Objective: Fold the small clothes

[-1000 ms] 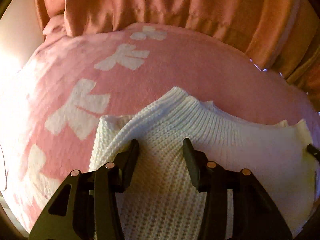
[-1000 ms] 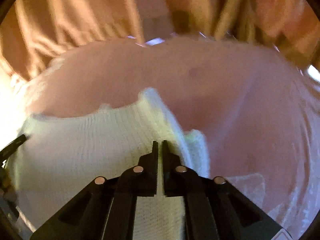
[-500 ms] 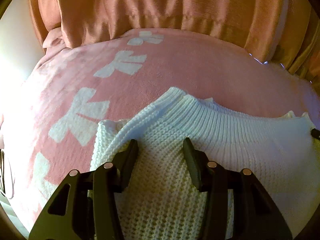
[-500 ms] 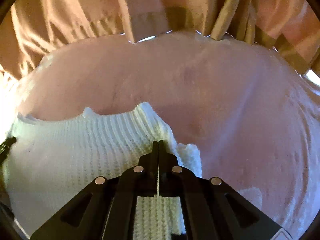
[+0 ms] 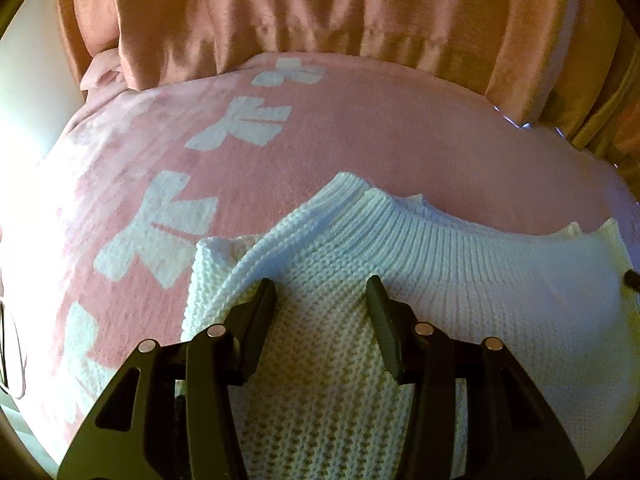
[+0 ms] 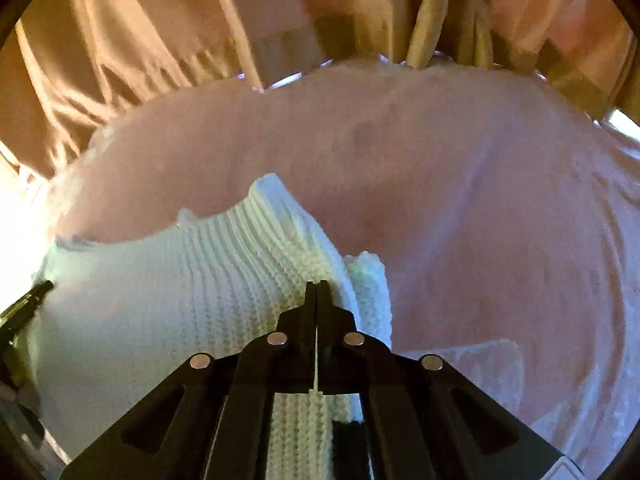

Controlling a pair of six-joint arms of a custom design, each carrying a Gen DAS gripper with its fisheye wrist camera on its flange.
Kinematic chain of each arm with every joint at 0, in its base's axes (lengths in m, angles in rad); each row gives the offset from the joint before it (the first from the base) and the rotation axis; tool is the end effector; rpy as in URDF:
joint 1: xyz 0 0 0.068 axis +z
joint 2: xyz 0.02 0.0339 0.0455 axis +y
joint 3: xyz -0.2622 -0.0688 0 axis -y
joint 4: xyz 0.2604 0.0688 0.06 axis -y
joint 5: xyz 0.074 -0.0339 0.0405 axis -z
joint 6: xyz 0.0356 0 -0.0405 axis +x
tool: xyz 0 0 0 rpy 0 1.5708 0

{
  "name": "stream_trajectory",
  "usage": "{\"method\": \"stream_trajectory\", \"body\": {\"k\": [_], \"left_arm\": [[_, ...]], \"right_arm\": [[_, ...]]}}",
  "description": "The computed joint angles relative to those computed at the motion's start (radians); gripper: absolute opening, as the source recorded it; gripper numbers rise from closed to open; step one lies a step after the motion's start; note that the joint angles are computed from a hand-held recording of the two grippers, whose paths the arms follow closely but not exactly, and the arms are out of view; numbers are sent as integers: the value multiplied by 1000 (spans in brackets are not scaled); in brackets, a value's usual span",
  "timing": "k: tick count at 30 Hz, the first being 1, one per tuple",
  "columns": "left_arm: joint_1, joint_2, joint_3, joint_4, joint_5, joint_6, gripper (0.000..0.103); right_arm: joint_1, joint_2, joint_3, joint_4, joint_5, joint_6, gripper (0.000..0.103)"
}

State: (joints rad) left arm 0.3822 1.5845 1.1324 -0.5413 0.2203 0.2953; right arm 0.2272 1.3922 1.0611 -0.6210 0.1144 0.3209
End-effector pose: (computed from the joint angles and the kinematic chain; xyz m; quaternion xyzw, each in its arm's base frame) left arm 0.3215 0.1209 0.2248 -0.0101 0.9533 -0.0054 0.3019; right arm 0.2958 0.0642 0.2545 0.0619 0.9491 0.0298 0.3073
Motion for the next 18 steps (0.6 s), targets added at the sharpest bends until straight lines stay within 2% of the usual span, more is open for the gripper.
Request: {"method": "stream_trajectory", "body": {"k": [2,4,6,9,11,14,18], "left_arm": [[19,-16,0,-21,37,-6,46],[35,-24,0,-34,64,-10,49],[40,-29,-6,-34,67,8,49],[45,-45,-15,-34,67,38,49],[63,-68,-15,-54,90,35,49],[108,-99,-2,-106,145,30,55],[182,-153,-8,-160,191,55,59]], "right_arm": [[31,-13,0,-2,57,-19,0],[10,32,1,-7,70,-42,0],[-19,45,-10,1,43,-46,0],[-18,-13,-24,8,-5,-19,3],[16,-37,-37,14,19,-22,3],[64,-105,-94,19,16,2,4],[241,-132,-108,23,44,76,4]]}}
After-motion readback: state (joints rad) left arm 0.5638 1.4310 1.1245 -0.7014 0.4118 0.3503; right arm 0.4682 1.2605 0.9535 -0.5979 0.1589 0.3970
